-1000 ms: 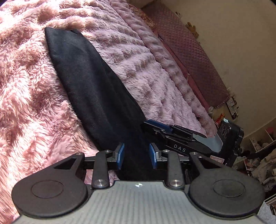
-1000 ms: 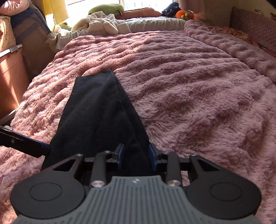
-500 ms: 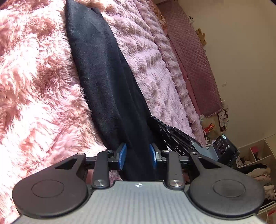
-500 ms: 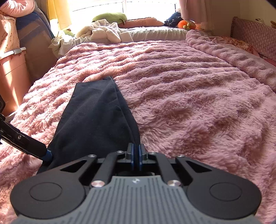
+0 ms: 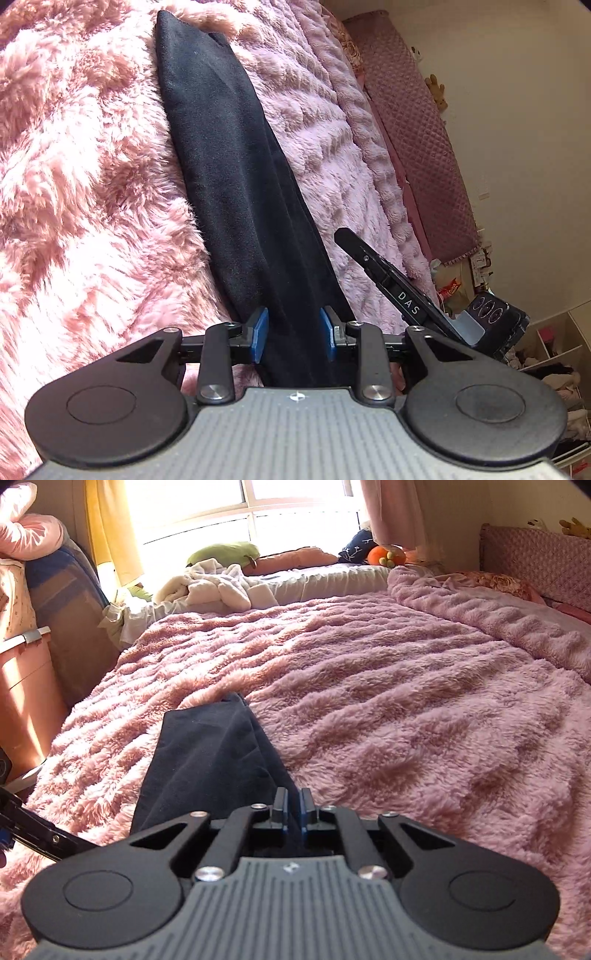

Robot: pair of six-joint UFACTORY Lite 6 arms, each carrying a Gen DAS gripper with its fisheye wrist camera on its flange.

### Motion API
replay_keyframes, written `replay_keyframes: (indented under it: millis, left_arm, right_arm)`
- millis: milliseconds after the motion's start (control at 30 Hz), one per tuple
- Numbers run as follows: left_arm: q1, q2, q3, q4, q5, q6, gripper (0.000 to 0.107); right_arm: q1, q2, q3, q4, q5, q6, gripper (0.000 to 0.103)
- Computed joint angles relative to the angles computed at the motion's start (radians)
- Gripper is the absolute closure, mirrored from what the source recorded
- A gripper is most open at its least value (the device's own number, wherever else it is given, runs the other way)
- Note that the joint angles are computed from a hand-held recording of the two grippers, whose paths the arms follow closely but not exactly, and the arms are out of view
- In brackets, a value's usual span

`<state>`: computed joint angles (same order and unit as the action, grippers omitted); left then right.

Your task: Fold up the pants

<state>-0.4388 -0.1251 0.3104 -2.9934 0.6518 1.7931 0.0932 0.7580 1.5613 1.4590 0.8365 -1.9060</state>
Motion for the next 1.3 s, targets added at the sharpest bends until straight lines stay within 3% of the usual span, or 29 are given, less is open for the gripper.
replay_keyframes:
  millis: [67,133,167,267,433,567,600,633,800,967,1100,1167,1233,1300]
  left_arm:
    - [0.034,0.019,0.0,0.063,0.033,-0.057,0.073]
    - [0.081,0.048,-0.007,0.154,0.096,-0.13,0.073]
    - [0.096,0.055,-0.015,0.167,0.122,-0.15,0.073]
    - [0.128,0.052,-0.037,0.18,0.154,-0.174,0.073]
    - [0.146,0.068,-0.037,0.202,0.183,-0.2,0.073]
    - [0.107,0.059,-0.016,0.165,0.116,-0.164,0.073]
    - [0.1,0.058,-0.011,0.154,0.102,-0.156,0.073]
    - [0.096,0.062,-0.005,0.148,0.098,-0.15,0.073]
    - [0.106,0.07,-0.003,0.161,0.107,-0.178,0.073]
    - [0.12,0.061,-0.014,0.187,0.109,-0.196,0.073]
    - [0.131,0.039,-0.038,0.196,0.112,-0.203,0.073]
    - [0.137,0.036,-0.047,0.206,0.119,-0.204,0.073]
    - [0.132,0.024,-0.052,0.207,0.109,-0.193,0.073]
    - [0.118,0.0,-0.054,0.201,0.077,-0.177,0.073]
  right_arm:
    - [0.034,0.036,0.054,-0.037,0.004,0.03,0.099]
    - [0.071,0.062,0.085,-0.038,-0.036,0.026,0.077]
    - [0.083,0.086,0.121,-0.069,-0.052,0.059,0.074]
    - [0.097,0.146,0.209,-0.154,-0.06,0.13,0.073]
    - [0.08,0.221,0.323,-0.257,0.018,0.231,0.074]
    - [0.081,0.265,0.382,-0.315,0.012,0.321,0.079]
    - [0.079,0.254,0.363,-0.291,0.003,0.302,0.095]
    - [0.076,0.239,0.335,-0.262,-0.001,0.264,0.103]
    - [0.057,0.146,0.169,-0.115,-0.022,0.045,0.103]
    - [0.051,0.138,0.162,-0.07,-0.052,0.046,0.103]
    - [0.08,0.093,0.083,0.021,-0.159,-0.056,0.103]
    - [0.077,0.049,0.02,0.144,-0.219,-0.134,0.096]
    - [0.04,0.011,-0.02,0.21,-0.223,-0.151,0.081]
    - [-0.031,-0.044,-0.074,0.223,-0.194,-0.146,0.08]
